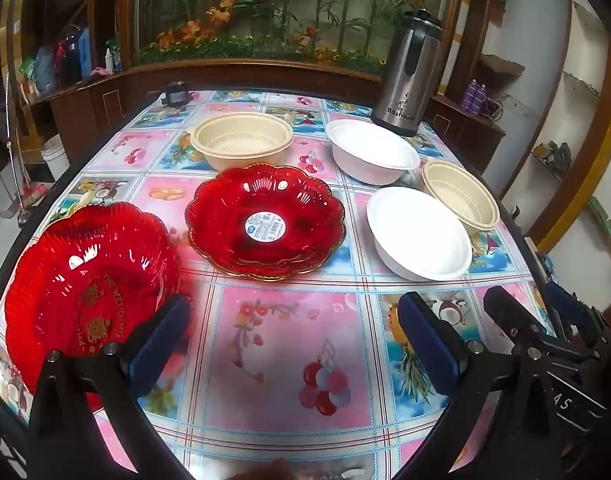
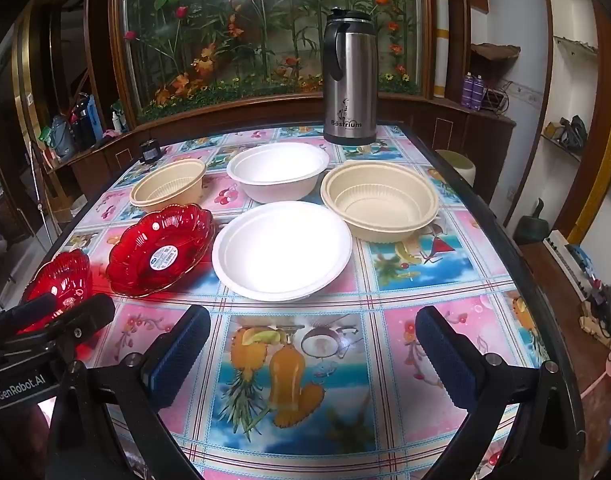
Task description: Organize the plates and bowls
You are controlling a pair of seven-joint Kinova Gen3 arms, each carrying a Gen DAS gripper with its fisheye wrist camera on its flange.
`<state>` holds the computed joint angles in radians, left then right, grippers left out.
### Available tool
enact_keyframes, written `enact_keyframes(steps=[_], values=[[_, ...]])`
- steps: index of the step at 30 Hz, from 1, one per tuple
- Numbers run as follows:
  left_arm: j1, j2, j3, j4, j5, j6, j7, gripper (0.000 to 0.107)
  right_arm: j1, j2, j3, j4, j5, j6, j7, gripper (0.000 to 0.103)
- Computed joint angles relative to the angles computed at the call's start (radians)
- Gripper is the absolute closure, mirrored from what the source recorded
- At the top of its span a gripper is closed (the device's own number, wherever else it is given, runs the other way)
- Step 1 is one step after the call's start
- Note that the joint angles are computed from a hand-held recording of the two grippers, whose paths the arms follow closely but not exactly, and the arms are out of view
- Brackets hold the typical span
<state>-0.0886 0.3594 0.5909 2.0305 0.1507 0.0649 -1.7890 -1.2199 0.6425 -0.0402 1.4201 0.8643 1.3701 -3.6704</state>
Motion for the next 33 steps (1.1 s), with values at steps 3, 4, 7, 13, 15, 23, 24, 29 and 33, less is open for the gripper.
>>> enact_keyframes(steps=[3,4,7,13,15,23,24,29,33], values=[[0.004,0.009,-0.018,-0.024,0.007,0.026,-0.012,0.004,-0.008,-0.001,0.005,0.011,0.02,-0.007,-0.025,0.0],[0.037,0.002,-0.047,-0.022,-0.008,0.023,-0.005,0.004,-0.008,-0.001,0.004,0.01,0.021,-0.005,-0.027,0.0],[0.126,-0.025,-0.127,0.017,-0.023,-0.049,0.022,0.004,-0.004,-0.005,0.002,0.019,0.025,-0.014,-0.033,0.0],[0.134,-0.021,-0.141,0.009,-0.06,-0.037,0.067,0.004,0.015,-0.018,-0.01,0.03,0.008,-0.029,-0.022,0.0],[0.124,-0.019,-0.13,0.01,-0.068,-0.037,0.073,0.004,0.013,-0.017,-0.009,0.029,0.006,-0.027,-0.021,0.0],[0.067,-0.004,-0.061,0.005,-0.088,-0.02,0.061,0.004,0.003,-0.01,0.0,0.02,0.012,-0.017,-0.039,0.0],[0.07,-0.005,-0.063,0.007,-0.086,-0.022,0.06,0.004,0.002,-0.009,0.0,0.02,0.012,-0.017,-0.043,0.0],[0.073,-0.007,-0.065,0.01,-0.083,-0.023,0.053,0.004,0.004,-0.015,-0.003,0.029,0.014,-0.026,-0.059,0.0],[0.073,-0.008,-0.067,0.008,-0.079,-0.017,0.049,0.004,0.001,-0.015,-0.005,0.03,0.016,-0.021,-0.063,0.0]])
